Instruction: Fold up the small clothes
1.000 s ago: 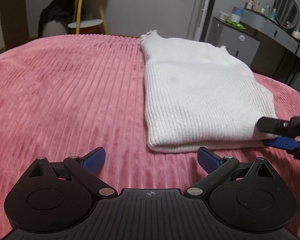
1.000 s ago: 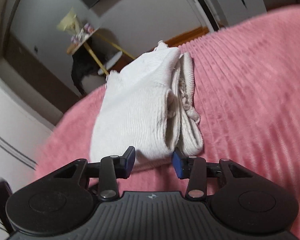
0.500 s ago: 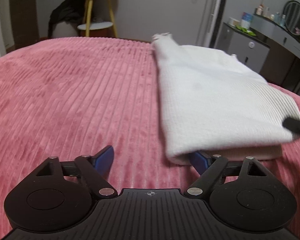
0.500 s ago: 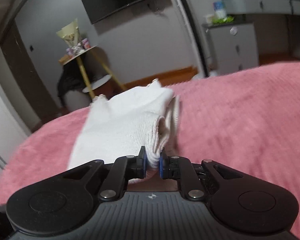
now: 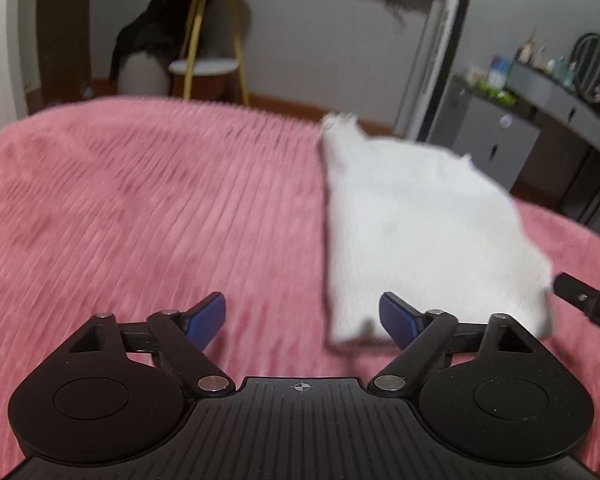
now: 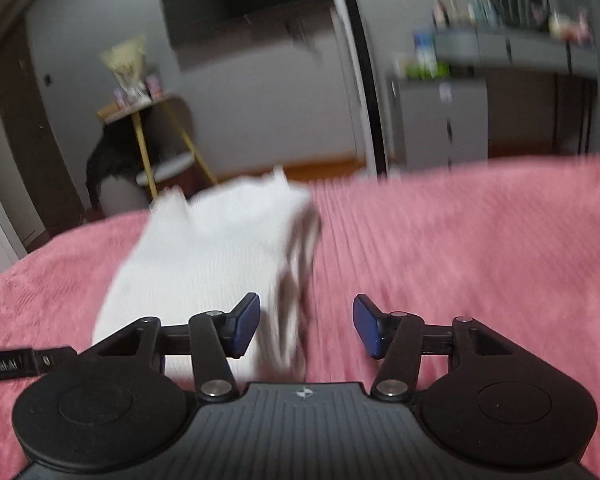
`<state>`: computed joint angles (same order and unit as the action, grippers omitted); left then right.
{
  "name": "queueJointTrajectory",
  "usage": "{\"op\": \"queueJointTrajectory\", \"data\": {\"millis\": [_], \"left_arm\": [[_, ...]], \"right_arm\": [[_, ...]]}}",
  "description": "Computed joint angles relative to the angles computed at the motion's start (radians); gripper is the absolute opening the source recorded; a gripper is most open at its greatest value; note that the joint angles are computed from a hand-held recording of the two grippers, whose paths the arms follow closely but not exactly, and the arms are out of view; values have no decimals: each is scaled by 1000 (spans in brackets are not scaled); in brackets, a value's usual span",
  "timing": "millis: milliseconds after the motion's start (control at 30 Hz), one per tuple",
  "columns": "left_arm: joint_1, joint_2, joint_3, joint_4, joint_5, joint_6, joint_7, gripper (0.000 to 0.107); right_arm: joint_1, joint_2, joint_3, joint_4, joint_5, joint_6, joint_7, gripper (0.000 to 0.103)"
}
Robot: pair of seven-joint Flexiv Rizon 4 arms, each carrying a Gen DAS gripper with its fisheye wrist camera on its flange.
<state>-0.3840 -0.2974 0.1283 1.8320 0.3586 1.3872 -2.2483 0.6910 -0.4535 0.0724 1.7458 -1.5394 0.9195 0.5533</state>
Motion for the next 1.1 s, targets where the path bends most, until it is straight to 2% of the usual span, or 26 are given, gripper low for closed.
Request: {"op": "queueJointTrajectory", "data": {"millis": [33,100,133,167,200,233,267,300,400,433,467,500,567,633,700,767,867,967,1100], "left_arm": [[1,-9,-5,-8,-1,3,6,90],[0,-36,-14,-24,-6,5,23,89],[-2,-52,-16,-39,-13,-11,36,89],[-8,-65,-16,-55,-20,-43,48,87],[-14,-76,-17,-69,-29,-84,57,86],[-8,-87,-25,-75,-42,-100,70,87],[-8,-97,-25,-79,-45,-102,70,89],[-26,-104,-3,-86,-24,-99,46,93],[-51,-90,19,-95,22,-132,43,95],[-40,-76,3,-86,12,-147,65,95],[-30,-60,-13,-73,1,-161,86,96],[-22,-42,-26,-60,-8,-181,104,97],[-14,-3,-44,-26,-22,-221,112,98],[-4,31,-67,1,-42,-262,110,101],[-1,72,-85,29,-39,-290,101,101],[-1,116,-100,57,-8,-299,89,102],[-3,166,-123,69,71,-330,53,102],[13,191,-154,60,92,-377,54,102],[36,217,-180,57,74,-406,62,102]], "right_arm": [[8,-7,-8,-13,-32,-4,-15,45],[6,-32,-14,-46,-71,31,-46,27],[11,-48,-18,-60,-83,34,-63,25],[20,-66,-19,-73,-56,21,-114,22],[20,-97,12,-98,36,-34,-229,17],[21,-131,32,-127,144,-74,-335,16],[22,-148,21,-133,198,-48,-376,16],[43,-147,-23,-119,186,-13,-352,17],[74,-140,-42,-130,231,-39,-429,18],[80,-131,-47,-123,234,-36,-422,20],[83,-116,-48,-108,236,-31,-406,27],[88,-100,-43,-94,253,-44,-403,39],[90,-67,-18,-68,314,-72,-421,55],[80,-41,13,-45,380,-51,-437,63],[79,-31,53,-43,489,-54,-492,89],[94,-11,73,-29,550,-55,-528,99],[120,15,92,-29,621,-98,-566,99],[127,33,109,-47,708,-134,-599,99],[158,33,124,-134,801,-297,-671,99]]}}
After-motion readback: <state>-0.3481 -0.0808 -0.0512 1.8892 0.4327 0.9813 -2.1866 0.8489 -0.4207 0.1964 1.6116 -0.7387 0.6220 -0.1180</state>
